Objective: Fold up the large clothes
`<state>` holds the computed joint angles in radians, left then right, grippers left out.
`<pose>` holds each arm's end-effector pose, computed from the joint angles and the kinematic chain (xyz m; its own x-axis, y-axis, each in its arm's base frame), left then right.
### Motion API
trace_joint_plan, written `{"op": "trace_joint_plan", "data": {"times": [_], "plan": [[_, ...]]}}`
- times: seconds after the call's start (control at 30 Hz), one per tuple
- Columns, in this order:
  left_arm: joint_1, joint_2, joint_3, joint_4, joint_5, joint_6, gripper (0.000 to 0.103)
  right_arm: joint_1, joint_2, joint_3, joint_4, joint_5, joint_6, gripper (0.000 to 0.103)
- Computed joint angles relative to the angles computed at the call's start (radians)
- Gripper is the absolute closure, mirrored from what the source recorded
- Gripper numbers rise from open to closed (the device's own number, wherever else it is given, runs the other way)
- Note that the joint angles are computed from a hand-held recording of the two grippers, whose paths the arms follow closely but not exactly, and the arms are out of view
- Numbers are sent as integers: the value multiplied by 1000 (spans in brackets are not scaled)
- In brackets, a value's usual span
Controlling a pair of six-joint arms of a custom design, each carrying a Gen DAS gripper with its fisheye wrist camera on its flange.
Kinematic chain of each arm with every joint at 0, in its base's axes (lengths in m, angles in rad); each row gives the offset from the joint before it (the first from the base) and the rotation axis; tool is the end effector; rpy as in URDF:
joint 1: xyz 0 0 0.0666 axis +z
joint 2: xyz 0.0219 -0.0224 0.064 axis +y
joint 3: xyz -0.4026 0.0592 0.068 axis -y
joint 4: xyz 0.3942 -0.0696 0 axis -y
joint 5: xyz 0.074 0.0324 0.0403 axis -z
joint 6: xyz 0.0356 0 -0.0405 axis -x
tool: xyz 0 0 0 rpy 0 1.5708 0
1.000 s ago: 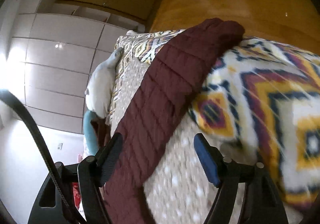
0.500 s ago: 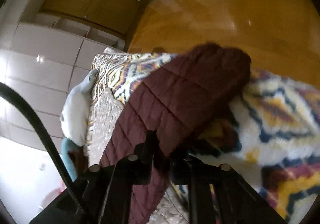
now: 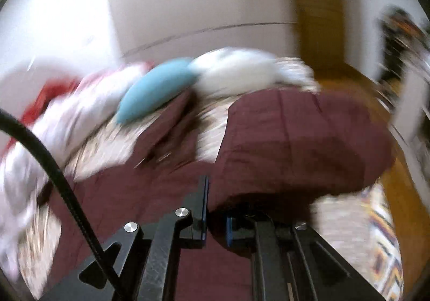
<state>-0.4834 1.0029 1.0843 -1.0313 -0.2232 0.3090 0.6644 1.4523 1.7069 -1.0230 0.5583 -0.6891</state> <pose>0.2856 -0.1415 0.4501 -0.7892 0.0794 -0.6090 0.1042 0.9945 -0.0054 0.4040 0.2920 0.5651 -0.5642 0.2432 -0.7890 0.1757 0.9691 0.1730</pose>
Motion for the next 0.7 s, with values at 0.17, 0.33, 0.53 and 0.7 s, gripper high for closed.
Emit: {"op": "trace_joint_plan", "data": {"times": [0.17,0.33,0.53,0.7], "plan": [[57,-37,-10,6,21,-17,0,90,320,261,-118,-125,148,86],[83,-43,6,34,8,-58,0,159,473,361,-166,-208,191,50],[88,73,96,99,57,-114,0,188,343,183,-77,-209,85,43],[104,300,248,125,120,-125,0,202,125,-83,25,-179,-113,34]]}}
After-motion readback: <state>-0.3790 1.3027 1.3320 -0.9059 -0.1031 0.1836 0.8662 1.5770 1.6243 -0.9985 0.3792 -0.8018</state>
